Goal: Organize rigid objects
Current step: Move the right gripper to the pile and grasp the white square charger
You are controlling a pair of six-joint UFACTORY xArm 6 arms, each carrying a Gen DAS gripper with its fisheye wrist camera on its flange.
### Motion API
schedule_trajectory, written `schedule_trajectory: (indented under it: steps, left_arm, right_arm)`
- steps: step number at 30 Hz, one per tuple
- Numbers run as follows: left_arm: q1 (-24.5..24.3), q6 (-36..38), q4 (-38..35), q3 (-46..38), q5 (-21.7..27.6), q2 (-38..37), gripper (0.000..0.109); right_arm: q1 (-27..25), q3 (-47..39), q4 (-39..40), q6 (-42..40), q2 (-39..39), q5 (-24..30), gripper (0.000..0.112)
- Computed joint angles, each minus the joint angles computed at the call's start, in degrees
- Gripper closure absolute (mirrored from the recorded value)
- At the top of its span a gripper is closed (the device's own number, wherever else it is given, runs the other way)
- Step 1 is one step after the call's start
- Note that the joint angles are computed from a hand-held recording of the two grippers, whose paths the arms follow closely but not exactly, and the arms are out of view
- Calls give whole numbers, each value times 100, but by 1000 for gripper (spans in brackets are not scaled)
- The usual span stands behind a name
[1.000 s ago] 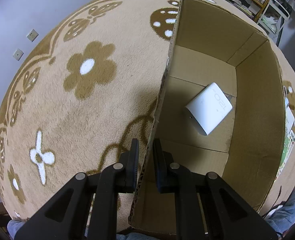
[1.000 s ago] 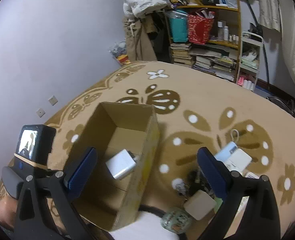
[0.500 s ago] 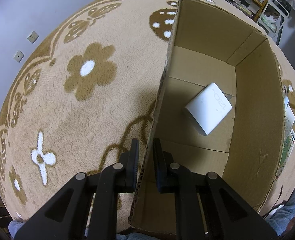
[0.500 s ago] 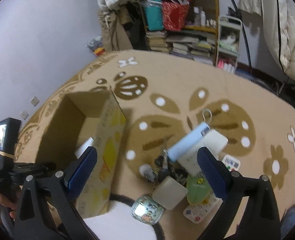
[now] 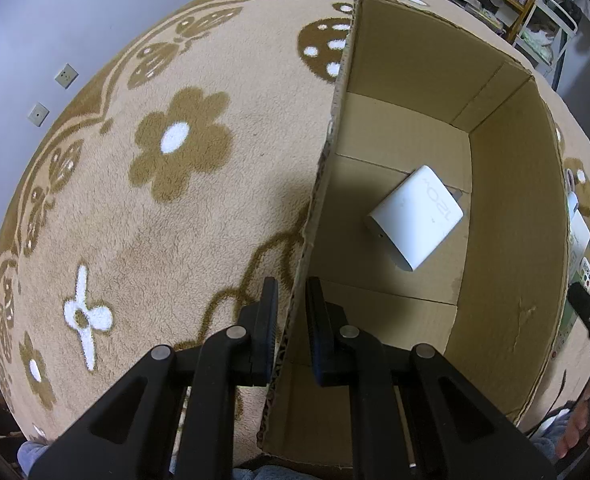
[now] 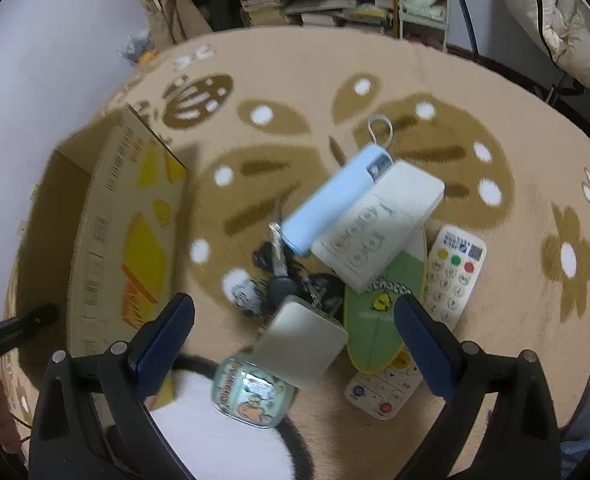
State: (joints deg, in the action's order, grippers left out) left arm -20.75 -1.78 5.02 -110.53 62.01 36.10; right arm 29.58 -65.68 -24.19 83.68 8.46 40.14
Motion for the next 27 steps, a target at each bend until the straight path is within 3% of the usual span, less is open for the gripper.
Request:
schedule_trajectory:
  steps: [6, 8, 13, 27]
  left_arm:
    - [0, -7, 8, 8, -9, -1, 96]
    - [-3, -12, 23, 0, -6, 5, 96]
    - [11, 33, -39, 4, -30, 5, 96]
    - [-10, 30, 18, 86, -91, -43, 97]
  right_arm:
    - [-45, 121, 356, -19, 22, -130, 9]
    - [-91, 233, 622, -83, 8, -325, 14]
    - [-128, 354, 896, -215, 39, -613, 50]
    - [-28, 117, 1103, -243, 137, -224, 50]
